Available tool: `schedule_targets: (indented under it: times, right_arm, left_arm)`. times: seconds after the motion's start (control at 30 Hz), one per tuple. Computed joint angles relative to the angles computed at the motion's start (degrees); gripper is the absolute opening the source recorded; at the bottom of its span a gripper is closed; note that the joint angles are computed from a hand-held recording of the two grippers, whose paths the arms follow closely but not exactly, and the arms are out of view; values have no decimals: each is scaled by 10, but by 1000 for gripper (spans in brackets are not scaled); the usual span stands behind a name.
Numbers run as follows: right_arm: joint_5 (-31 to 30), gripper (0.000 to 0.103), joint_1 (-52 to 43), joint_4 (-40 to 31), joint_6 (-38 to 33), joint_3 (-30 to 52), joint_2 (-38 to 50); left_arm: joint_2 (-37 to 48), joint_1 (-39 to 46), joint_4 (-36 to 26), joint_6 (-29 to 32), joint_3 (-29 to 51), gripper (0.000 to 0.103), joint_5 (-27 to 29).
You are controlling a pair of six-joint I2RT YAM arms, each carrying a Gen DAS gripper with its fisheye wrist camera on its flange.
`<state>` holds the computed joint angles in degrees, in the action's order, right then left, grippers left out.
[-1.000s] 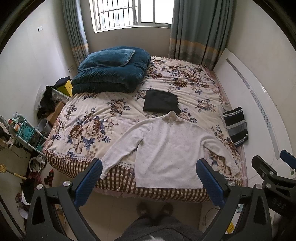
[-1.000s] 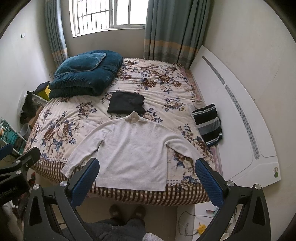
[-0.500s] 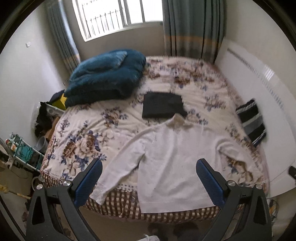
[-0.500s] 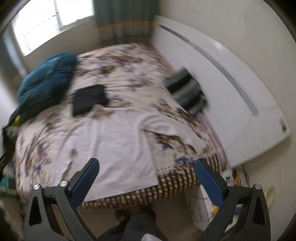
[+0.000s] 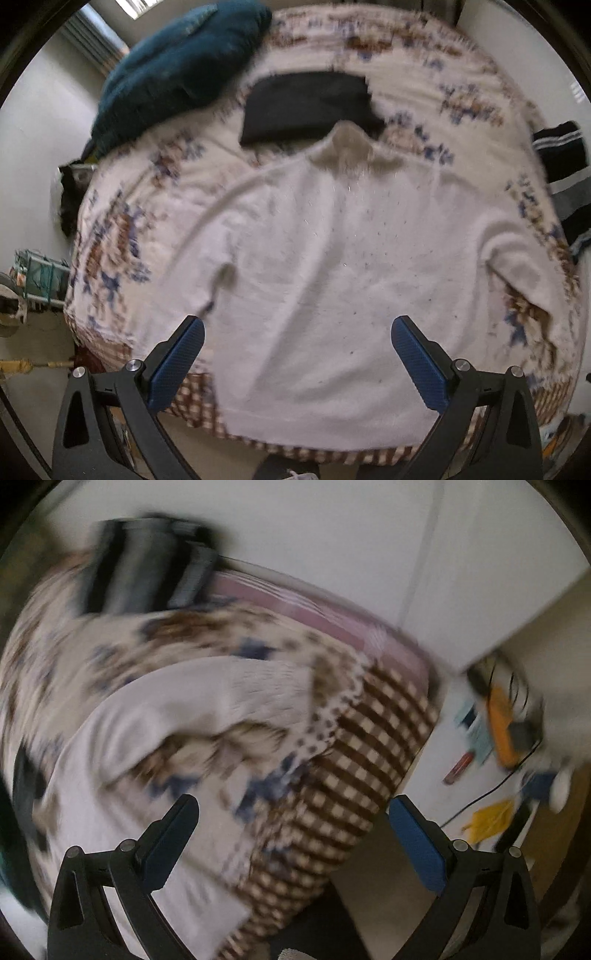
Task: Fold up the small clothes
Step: 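Grasp one sweater sleeve cuff with the right gripper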
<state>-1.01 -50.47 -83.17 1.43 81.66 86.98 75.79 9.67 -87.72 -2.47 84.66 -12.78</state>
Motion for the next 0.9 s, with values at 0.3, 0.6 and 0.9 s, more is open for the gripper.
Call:
schedule_targets:
  times: [0.3,0.6,0.9]
  right_arm:
    - [-35,92,-25,322,111,-163,192]
    - [-8,10,34,470,171,-212,146]
    - [89,9,415,258,188,-3,45]
  left_arm:
    - [95,-14,245,-32,-234,103,-25]
    - [162,64,366,21,-277,103,-11]
    - [154,240,400,147,-231,103,0]
